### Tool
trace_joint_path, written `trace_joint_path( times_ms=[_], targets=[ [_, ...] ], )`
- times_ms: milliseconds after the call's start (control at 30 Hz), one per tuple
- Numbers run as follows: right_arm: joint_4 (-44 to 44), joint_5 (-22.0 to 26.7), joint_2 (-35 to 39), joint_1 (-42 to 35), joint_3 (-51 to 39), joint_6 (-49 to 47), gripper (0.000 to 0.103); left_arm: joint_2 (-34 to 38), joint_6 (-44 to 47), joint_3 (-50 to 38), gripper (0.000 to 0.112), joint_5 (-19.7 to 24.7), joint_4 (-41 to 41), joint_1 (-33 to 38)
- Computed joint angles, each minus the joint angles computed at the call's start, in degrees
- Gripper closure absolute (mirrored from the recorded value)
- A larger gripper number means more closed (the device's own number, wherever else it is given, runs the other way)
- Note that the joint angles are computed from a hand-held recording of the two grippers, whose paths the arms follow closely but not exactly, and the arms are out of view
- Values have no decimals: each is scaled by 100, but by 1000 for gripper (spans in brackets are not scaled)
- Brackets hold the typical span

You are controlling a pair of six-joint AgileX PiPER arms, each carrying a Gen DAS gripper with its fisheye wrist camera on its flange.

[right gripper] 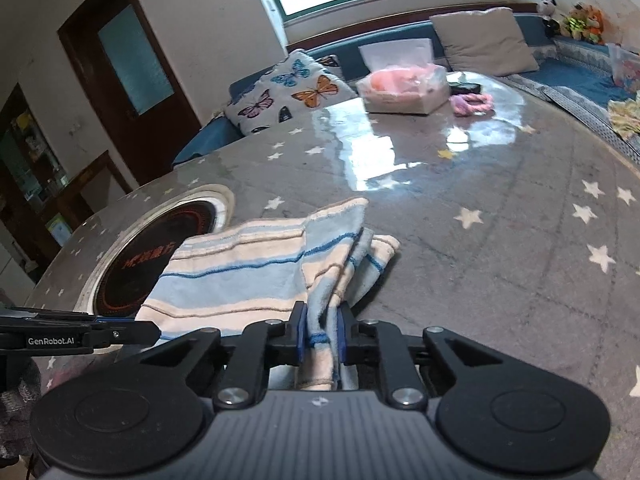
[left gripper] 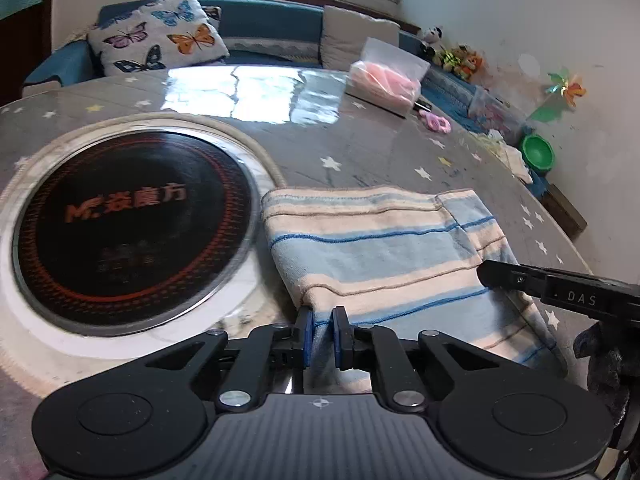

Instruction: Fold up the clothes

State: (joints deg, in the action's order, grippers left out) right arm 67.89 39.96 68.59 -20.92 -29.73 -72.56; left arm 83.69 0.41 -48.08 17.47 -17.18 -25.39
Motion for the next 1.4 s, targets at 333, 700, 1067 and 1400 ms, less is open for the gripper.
trace_joint_path(
  times_ms=[333, 700, 1067, 1400],
  targets=[
    [-185, -834, 372, 2286, -712, 968, 90, -1229, 1141, 856, 102, 341, -842, 1503],
    [-744, -1410, 2306, 5044, -3014, 2025, 91, -2032, 3489, 1075, 102, 1499, -2157, 4916],
    [-1978, -886, 4737, 6384, -6402, 3585, 91, -1235, 4542, 296, 104, 1815, -2607, 7142],
    [-3433, -541, 6041, 6806, -8305, 5106, 85, -642, 4311, 19, 99, 1411, -2130, 7369]
  ],
)
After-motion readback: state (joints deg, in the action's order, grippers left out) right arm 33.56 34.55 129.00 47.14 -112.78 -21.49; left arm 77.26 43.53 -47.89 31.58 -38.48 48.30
